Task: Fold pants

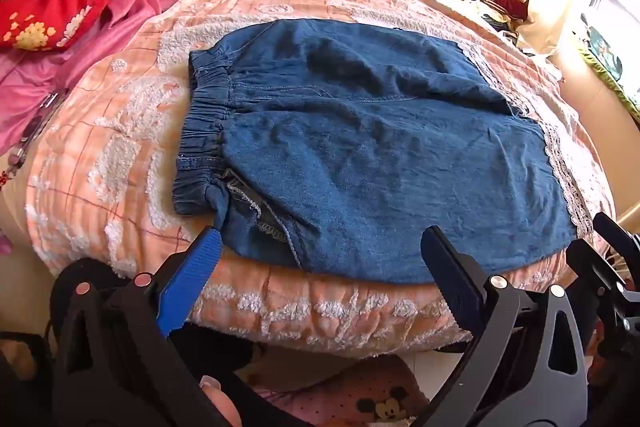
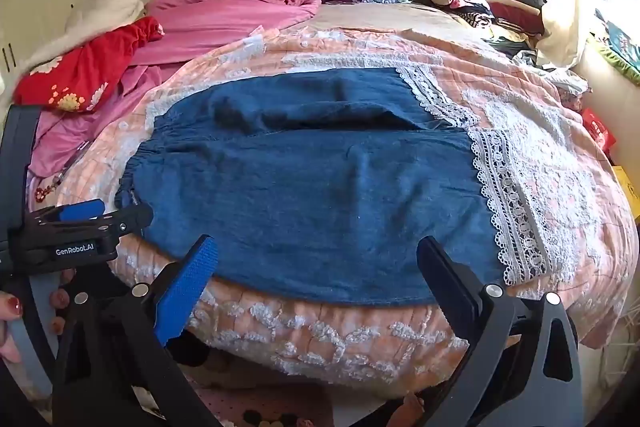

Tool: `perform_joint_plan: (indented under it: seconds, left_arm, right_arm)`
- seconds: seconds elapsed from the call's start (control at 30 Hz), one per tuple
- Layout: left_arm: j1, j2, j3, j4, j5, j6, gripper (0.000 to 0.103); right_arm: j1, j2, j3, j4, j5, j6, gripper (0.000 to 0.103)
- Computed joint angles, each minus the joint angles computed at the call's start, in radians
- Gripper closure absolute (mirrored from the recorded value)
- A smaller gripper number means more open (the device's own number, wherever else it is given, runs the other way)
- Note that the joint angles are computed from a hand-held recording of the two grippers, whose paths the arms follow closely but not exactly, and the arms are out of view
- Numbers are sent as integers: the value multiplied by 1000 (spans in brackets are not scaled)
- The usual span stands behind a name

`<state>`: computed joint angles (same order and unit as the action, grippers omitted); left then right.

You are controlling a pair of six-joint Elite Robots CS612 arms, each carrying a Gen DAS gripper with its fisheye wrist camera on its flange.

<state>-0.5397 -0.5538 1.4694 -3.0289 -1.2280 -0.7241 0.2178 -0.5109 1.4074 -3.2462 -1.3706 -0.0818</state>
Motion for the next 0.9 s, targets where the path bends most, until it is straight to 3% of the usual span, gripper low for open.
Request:
perform_joint_plan:
  seconds: [0.9]
  left_arm:
    - [-4,-7,8,-32,-2,26,9]
  right_arm:
    - [-2,-7,12,-3,-8,23,4]
